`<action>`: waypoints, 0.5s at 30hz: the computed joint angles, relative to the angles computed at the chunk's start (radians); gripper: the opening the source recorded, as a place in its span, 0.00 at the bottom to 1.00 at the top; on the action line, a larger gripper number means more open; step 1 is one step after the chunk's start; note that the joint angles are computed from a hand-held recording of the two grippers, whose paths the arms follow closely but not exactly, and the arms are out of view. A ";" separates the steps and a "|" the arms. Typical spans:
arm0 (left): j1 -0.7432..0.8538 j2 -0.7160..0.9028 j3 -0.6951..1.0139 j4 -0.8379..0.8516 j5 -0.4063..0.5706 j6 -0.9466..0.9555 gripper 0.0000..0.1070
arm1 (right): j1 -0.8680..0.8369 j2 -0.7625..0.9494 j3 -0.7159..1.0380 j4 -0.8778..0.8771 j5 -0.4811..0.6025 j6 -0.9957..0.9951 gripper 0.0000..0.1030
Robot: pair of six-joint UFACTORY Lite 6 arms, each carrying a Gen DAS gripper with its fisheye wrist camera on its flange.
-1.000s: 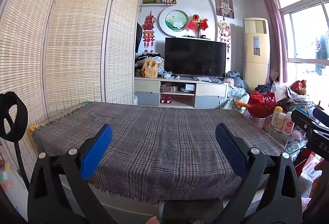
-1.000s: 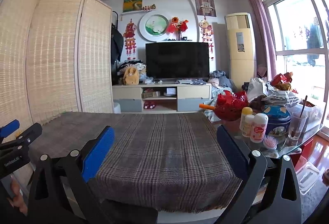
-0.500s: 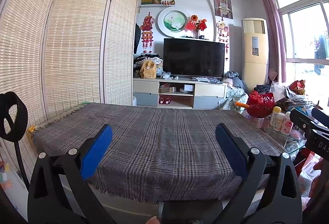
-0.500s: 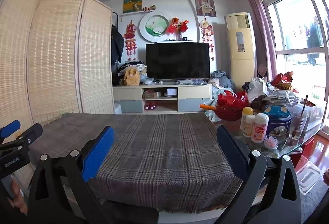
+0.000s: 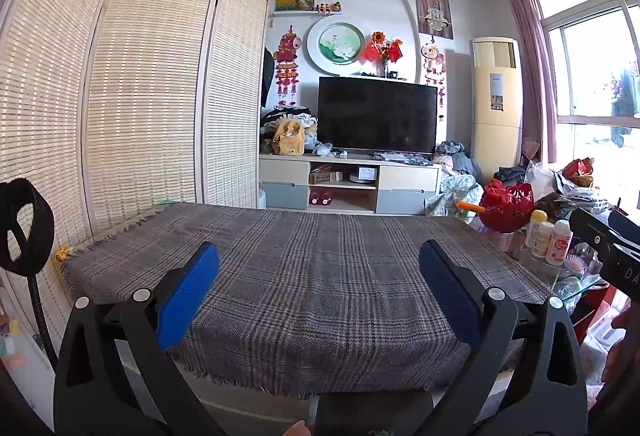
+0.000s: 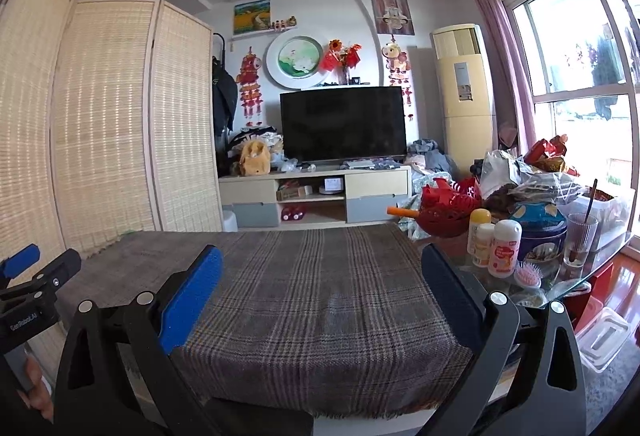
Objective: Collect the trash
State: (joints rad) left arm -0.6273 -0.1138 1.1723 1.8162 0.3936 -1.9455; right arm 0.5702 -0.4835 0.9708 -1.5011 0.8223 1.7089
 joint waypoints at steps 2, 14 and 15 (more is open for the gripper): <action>0.002 0.002 0.003 0.003 -0.003 -0.002 0.89 | -0.001 0.002 0.003 0.003 0.000 -0.002 0.97; -0.012 0.015 0.009 -0.008 0.015 0.006 0.89 | -0.003 -0.009 -0.007 0.003 -0.005 -0.006 0.97; -0.011 0.020 0.014 -0.021 0.019 0.016 0.89 | -0.002 -0.011 -0.009 0.001 -0.002 -0.004 0.97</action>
State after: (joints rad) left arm -0.6382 -0.0934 1.1860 1.7952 0.4127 -1.9293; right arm 0.5678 -0.4941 0.9616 -1.4999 0.8200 1.7046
